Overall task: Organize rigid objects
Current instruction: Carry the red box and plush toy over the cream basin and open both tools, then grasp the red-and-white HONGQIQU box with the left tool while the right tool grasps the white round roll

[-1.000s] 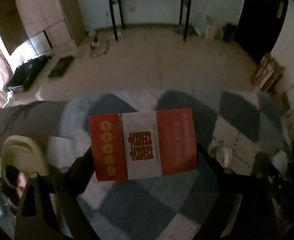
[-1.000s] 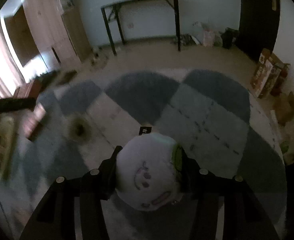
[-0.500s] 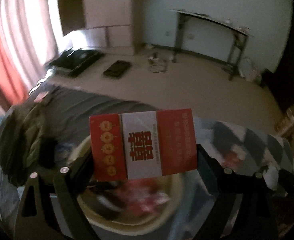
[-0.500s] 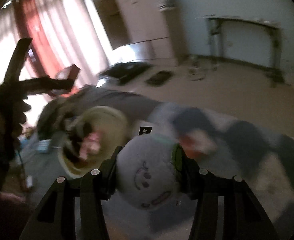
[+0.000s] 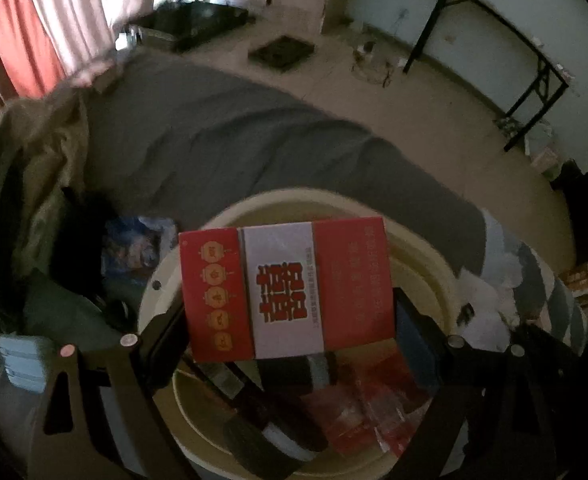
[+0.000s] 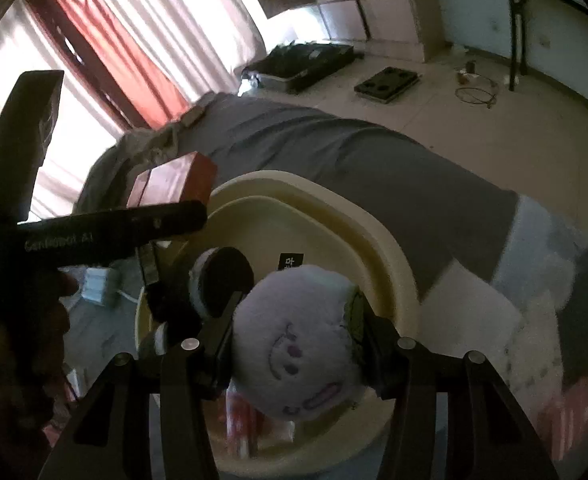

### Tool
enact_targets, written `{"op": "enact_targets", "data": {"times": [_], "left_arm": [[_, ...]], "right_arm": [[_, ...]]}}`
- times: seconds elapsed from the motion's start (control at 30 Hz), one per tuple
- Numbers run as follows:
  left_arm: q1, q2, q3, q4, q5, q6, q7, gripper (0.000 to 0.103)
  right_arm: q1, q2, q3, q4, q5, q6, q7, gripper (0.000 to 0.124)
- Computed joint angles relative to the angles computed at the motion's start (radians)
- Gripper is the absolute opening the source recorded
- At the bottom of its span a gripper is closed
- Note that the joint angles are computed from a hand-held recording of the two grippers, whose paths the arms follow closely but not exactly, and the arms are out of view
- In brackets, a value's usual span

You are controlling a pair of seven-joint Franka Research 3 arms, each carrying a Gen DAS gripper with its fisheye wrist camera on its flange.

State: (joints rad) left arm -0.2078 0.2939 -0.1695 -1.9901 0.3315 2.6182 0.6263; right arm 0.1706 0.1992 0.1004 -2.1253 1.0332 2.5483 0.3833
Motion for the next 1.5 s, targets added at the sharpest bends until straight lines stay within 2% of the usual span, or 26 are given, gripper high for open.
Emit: {"op": "enact_targets", "data": {"times": [0.17,0.27,0.33,0.4,0.43,0.47,0.5,0.57,0.67,0.77,0.9,1.0,1.13,1.2,1.27,1.3,1.33,1.43,1.5], "left_arm": [[0.016,0.052,-0.009,0.045,-0.040,-0.034,0.056,0.092],[0.028,0.062,-0.015,0.036,-0.077,-0.007,0.070,0.093],[0.036,0.055,-0.019,0.012,-0.085,0.048,0.096,0.096],[0.029,0.033,-0.010,-0.013,-0.076,0.084,0.086,0.103],[0.023,0.019,-0.004,-0.023,-0.066,0.096,0.075,0.103],[0.021,0.006,-0.002,-0.032,-0.061,0.106,0.070,0.103],[0.022,-0.008,-0.005,-0.036,-0.063,0.112,0.070,0.103],[0.012,-0.035,-0.004,-0.040,-0.048,0.125,0.057,0.103],[-0.011,-0.066,-0.011,-0.034,-0.008,0.131,0.051,0.103],[-0.049,-0.085,-0.018,-0.017,0.043,0.127,0.028,0.103],[-0.090,-0.079,-0.043,0.014,0.066,0.159,-0.012,0.103],[-0.138,-0.061,-0.040,0.051,0.118,0.156,-0.064,0.103],[-0.225,-0.012,-0.017,0.128,0.240,0.152,-0.182,0.103],[-0.255,0.017,-0.018,0.159,0.286,0.185,-0.214,0.103],[-0.258,0.053,-0.038,0.189,0.274,0.214,-0.177,0.103],[-0.257,0.082,-0.056,0.217,0.250,0.208,-0.136,0.103],[-0.259,0.104,-0.068,0.240,0.228,0.196,-0.100,0.103],[-0.295,0.176,-0.066,0.318,0.201,0.127,-0.025,0.103],[-0.322,0.236,-0.059,0.382,0.186,0.065,0.007,0.103]], "right_arm": [[0.039,0.081,-0.002,0.088,-0.167,0.024,0.159,0.052],[0.026,0.124,0.014,0.129,-0.190,0.008,0.190,0.058],[0.025,0.131,0.021,0.128,-0.212,0.019,0.198,0.063],[0.009,0.130,0.051,0.123,-0.156,0.032,0.167,0.069],[-0.012,0.116,0.067,0.109,-0.094,0.030,0.122,0.079],[-0.025,0.095,0.075,0.089,-0.045,0.028,0.084,0.097],[-0.033,0.064,0.077,0.059,0.009,0.038,0.042,0.103],[-0.048,0.005,0.068,0.008,0.125,0.040,-0.058,0.103],[-0.063,-0.108,0.019,-0.087,0.274,0.020,-0.198,0.103],[-0.079,-0.234,-0.061,-0.189,0.367,0.008,-0.297,0.103],[-0.124,-0.370,-0.175,-0.302,0.356,0.009,-0.327,0.103],[-0.179,-0.453,-0.248,-0.373,0.303,0.019,-0.326,0.103],[-0.237,-0.508,-0.317,-0.425,0.259,0.036,-0.357,0.103],[-0.269,-0.508,-0.355,-0.433,0.246,0.026,-0.383,0.103],[-0.292,-0.491,-0.377,-0.433,0.244,0.043,-0.393,0.103],[-0.295,-0.511,-0.356,-0.456,0.254,0.065,-0.385,0.103],[-0.302,-0.508,-0.363,-0.462,0.256,0.071,-0.381,0.103],[-0.315,-0.490,-0.376,-0.467,0.293,0.081,-0.405,0.103],[-0.319,-0.436,-0.376,-0.449,0.323,0.080,-0.414,0.103]]}}
